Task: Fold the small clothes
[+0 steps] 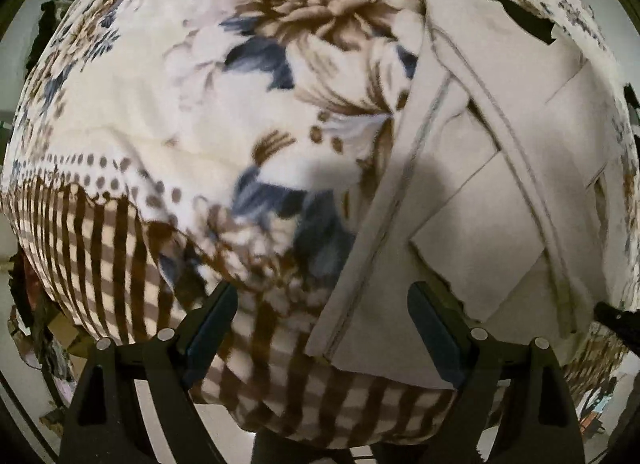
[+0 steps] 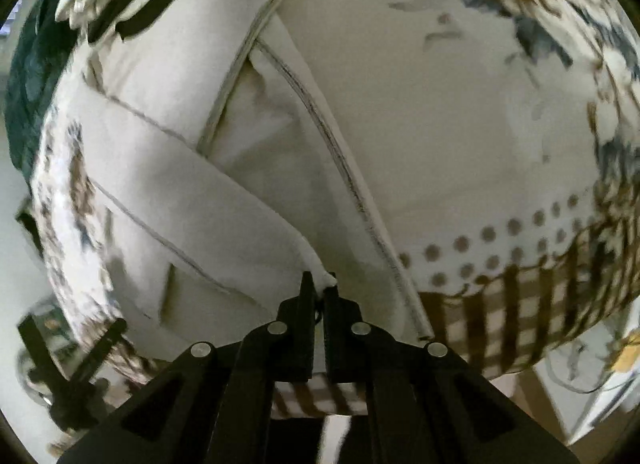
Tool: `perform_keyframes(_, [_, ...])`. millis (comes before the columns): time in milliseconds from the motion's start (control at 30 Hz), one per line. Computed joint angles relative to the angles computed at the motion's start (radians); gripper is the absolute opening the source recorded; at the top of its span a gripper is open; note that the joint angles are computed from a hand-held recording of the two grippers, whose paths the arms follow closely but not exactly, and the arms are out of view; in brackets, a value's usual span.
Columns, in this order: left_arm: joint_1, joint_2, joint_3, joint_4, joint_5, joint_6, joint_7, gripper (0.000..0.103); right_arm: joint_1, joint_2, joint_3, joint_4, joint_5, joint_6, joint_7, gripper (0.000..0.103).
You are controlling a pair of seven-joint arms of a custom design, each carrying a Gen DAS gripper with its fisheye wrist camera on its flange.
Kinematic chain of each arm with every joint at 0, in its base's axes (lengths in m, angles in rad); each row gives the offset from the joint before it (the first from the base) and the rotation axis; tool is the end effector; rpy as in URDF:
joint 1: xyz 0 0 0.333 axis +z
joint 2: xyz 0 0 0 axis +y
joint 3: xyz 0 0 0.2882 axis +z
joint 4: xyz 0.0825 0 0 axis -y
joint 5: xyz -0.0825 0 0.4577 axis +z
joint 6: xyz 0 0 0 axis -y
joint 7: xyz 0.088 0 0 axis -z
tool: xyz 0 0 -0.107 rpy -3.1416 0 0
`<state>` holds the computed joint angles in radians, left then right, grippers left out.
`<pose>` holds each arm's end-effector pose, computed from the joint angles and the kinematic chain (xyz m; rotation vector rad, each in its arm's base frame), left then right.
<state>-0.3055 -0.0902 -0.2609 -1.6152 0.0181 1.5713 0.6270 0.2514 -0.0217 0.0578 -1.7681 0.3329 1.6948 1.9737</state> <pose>0.5069 -0.3274 0.6262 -2.5637 1.7398 -0.0650 0.5854 0.2199 0.5179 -1.9719 2.2782 0.4857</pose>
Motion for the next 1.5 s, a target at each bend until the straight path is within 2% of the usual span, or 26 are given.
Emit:
perform_keyframes(33, [-0.001,0.008,-0.002,0.012,0.006,0.003,0.001,0.086,-0.004,0.011,-0.004,0.017,0.009,-0.024,-0.001,0.013])
perform_keyframes(100, [-0.001,0.031,0.000,0.051,0.014,0.008,0.030,0.086,-0.023,-0.019,-0.022,-0.011,0.049,-0.001,-0.012,0.036])
perform_keyframes(200, [0.000,0.044,0.001,0.072,0.027,0.020,0.064,0.086,-0.042,-0.052,-0.031,-0.034,0.020,0.026,0.027,0.051])
perform_keyframes(367, [0.007,-0.024,0.015,-0.053,-0.080,0.047,0.121,0.086,-0.104,-0.128,-0.076,-0.125,0.051,-0.046,-0.005,0.057])
perform_keyframes(433, [0.004,-0.078,0.025,-0.143,-0.168,0.083,0.138,0.086,-0.127,-0.162,-0.095,-0.173,0.080,-0.092,-0.044,0.060])
perform_keyframes(533, [-0.004,-0.146,0.041,-0.260,-0.283,0.132,0.154,0.085,-0.152,-0.192,-0.113,-0.224,0.117,-0.153,-0.107,0.060])
perform_keyframes(567, [-0.007,-0.171,0.043,-0.297,-0.306,0.150,0.156,0.073,-0.164,-0.203,-0.125,-0.245,0.133,-0.178,-0.134,0.061])
perform_keyframes(600, [-0.011,-0.185,0.043,-0.316,-0.317,0.168,0.156,0.044,-0.175,-0.213,-0.131,-0.261,0.141,-0.194,-0.147,0.061])
perform_keyframes(667, [-0.017,-0.203,0.048,-0.334,-0.337,0.193,0.159,0.007,-0.184,-0.222,-0.129,-0.283,0.168,-0.201,-0.148,0.059])
perform_keyframes(733, [-0.018,-0.215,0.051,-0.327,-0.348,0.199,0.140,0.005,-0.202,-0.241,-0.134,-0.287,0.150,-0.203,-0.168,0.030])
perform_keyframes(767, [-0.018,-0.226,0.054,-0.326,-0.357,0.203,0.125,0.004,-0.208,-0.244,-0.137,-0.282,0.152,-0.213,-0.170,0.006])
perform_keyframes(900, [-0.006,-0.246,0.068,-0.308,-0.389,0.231,0.039,0.004,-0.228,-0.259,-0.146,-0.255,0.192,-0.218,-0.158,0.006])
perform_keyframes(1033, [0.017,-0.222,0.080,-0.251,-0.386,0.296,-0.036,0.004,-0.251,-0.225,-0.180,-0.151,0.254,-0.244,-0.169,0.006])
perform_keyframes(1167, [0.056,-0.082,0.091,-0.120,-0.352,0.385,-0.052,0.004,-0.265,-0.096,-0.183,0.012,0.341,-0.197,-0.149,0.005])
perform_keyframes(1300, [0.100,0.102,0.089,0.027,-0.310,0.503,-0.030,0.010,-0.280,0.091,-0.163,0.219,0.375,-0.113,-0.164,0.006])
perform_keyframes(1333, [0.111,0.137,0.088,0.052,-0.310,0.534,-0.043,0.013,-0.286,0.139,-0.158,0.263,0.387,-0.080,-0.143,0.007])
perform_keyframes(1367, [0.120,0.154,0.085,0.060,-0.308,0.556,-0.062,0.022,-0.283,0.164,-0.142,0.274,0.400,-0.031,-0.110,0.011])
perform_keyframes(1433, [0.135,0.139,0.081,0.032,-0.309,0.606,-0.089,0.034,-0.297,0.205,-0.127,0.305,0.444,0.014,-0.086,0.036])
perform_keyframes(1467, [0.138,0.128,0.079,0.020,-0.287,0.622,-0.105,0.048,-0.300,0.210,-0.123,0.316,0.428,0.034,-0.075,0.053])
perform_keyframes(1500, [0.139,0.119,0.077,0.015,-0.253,0.623,-0.120,0.061,-0.301,0.207,-0.118,0.320,0.410,0.054,-0.085,0.056])
